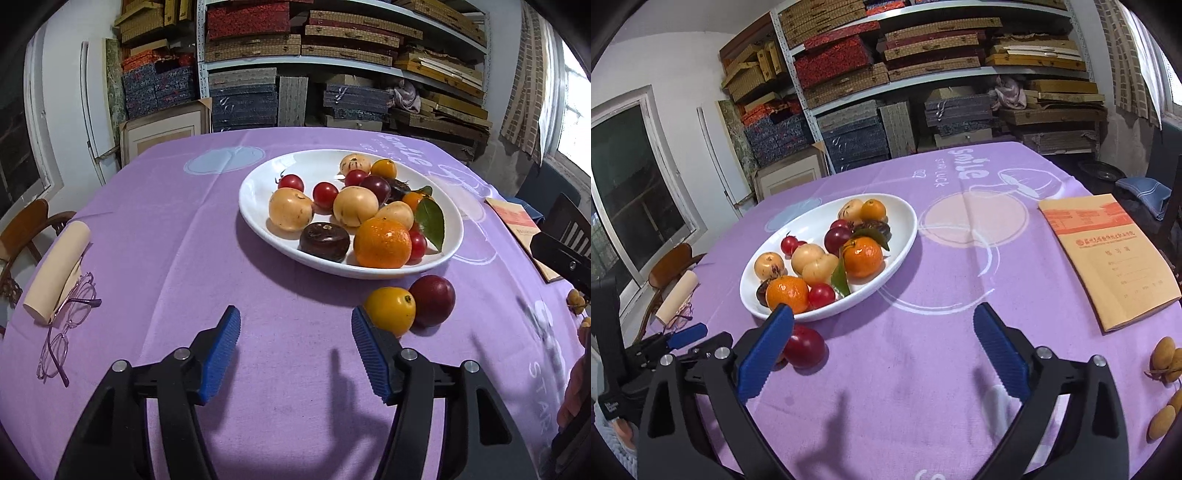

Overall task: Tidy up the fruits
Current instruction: 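Withdraw both grippers toward the yellow citrus and red plum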

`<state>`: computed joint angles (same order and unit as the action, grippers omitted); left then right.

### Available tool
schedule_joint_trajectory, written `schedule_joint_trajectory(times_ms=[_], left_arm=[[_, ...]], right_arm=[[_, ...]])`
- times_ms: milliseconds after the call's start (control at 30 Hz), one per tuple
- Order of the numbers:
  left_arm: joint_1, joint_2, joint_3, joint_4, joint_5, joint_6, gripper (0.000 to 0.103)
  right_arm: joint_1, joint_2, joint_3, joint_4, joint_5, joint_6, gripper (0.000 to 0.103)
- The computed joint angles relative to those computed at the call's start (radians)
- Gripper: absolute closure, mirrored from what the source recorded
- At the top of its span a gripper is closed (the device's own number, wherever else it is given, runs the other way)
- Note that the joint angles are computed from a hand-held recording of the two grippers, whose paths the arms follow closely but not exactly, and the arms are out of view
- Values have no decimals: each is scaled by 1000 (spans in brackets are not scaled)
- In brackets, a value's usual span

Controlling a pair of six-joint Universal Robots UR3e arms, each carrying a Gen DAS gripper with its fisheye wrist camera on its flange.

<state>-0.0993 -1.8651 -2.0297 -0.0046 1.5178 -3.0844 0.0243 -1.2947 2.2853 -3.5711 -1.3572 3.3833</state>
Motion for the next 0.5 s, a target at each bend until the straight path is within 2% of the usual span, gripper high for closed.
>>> schedule_joint_trajectory(times_ms=[167, 300, 500], left_arm=[[-47, -32, 38, -3, 19, -24, 40], [-67, -59, 49, 9, 28, -24, 34], [-90, -89, 83, -5, 26, -11, 28]], right_arm=[[25, 6, -29, 36, -41, -11, 5], [43, 6, -48, 48, -74, -19, 4], [20, -3, -41, 57, -56, 3, 4]])
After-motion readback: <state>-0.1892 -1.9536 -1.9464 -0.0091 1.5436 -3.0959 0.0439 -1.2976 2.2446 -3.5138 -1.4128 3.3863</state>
